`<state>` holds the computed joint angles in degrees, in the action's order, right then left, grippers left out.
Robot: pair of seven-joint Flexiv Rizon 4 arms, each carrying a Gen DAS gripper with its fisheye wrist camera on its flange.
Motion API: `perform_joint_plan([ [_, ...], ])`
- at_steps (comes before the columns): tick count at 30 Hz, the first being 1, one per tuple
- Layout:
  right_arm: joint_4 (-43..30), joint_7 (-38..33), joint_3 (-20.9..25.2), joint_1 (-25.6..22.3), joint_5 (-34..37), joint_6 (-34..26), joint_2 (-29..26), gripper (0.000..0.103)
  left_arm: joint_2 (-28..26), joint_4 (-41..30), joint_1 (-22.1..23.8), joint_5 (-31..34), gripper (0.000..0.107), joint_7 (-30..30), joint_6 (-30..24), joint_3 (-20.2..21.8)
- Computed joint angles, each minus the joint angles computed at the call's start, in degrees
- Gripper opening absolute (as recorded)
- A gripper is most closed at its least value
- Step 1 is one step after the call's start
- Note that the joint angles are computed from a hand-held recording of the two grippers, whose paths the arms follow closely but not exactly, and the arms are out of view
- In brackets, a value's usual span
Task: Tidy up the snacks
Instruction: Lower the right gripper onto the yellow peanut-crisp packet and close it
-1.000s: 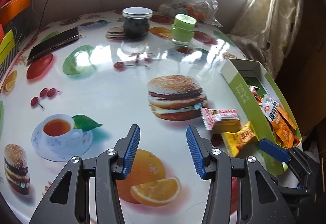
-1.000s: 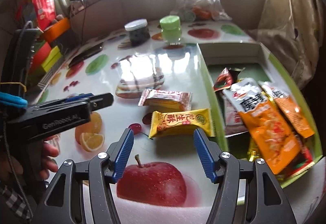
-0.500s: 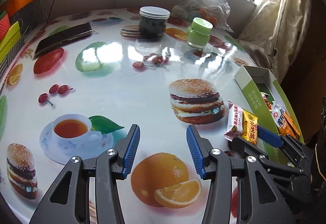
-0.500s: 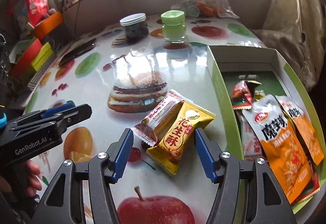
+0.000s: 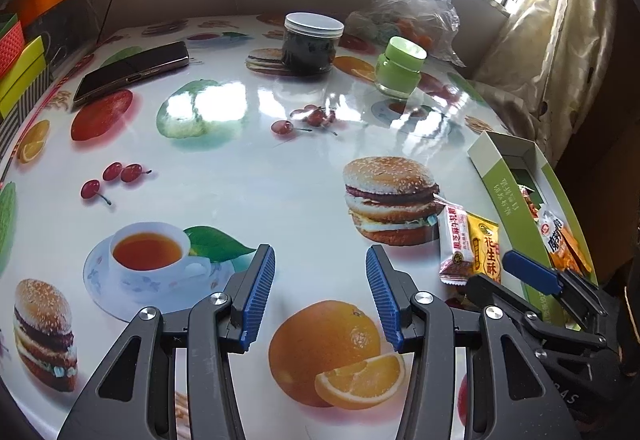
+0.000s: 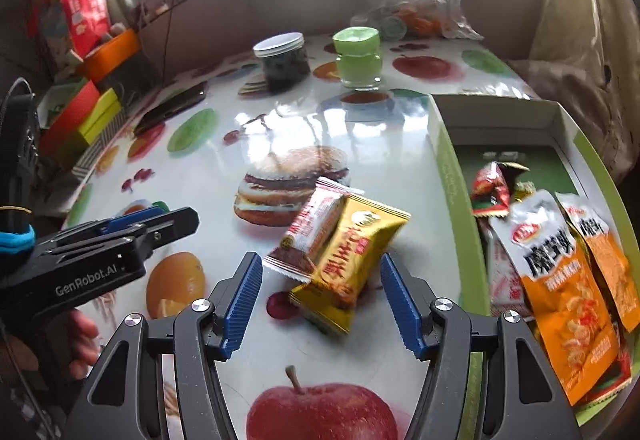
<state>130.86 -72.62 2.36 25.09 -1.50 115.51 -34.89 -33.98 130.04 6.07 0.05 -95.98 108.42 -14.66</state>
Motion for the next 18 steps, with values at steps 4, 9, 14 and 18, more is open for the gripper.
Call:
perform_joint_plan([
  [4, -0.53, 0.04, -3.02, 3.4, 2.43, -1.39, -0.07, 0.062, -0.23, 0.11, 0.81, 0.53, 0.049, -0.32, 0.16, -1.11],
  [9, -1.81, -1.46, -5.95, 6.82, 3.46, -2.74, -0.62, 0.062, 0.23, 0.63, 0.98, 0.63, 0.049, -0.74, 0.41, -0.85],
  [14, -1.26, -3.19, -2.25, 3.6, 1.47, -1.02, 0.1, 0.062, 0.36, 0.91, 1.08, 0.67, 0.049, -1.13, 0.8, -0.43],
  [18, -0.7, 0.39, 4.91, -5.34, -3.72, -0.34, 0.51, 0.062, 0.02, 0.88, 1.7, 1.15, 0.049, -1.49, 1.15, -0.96],
])
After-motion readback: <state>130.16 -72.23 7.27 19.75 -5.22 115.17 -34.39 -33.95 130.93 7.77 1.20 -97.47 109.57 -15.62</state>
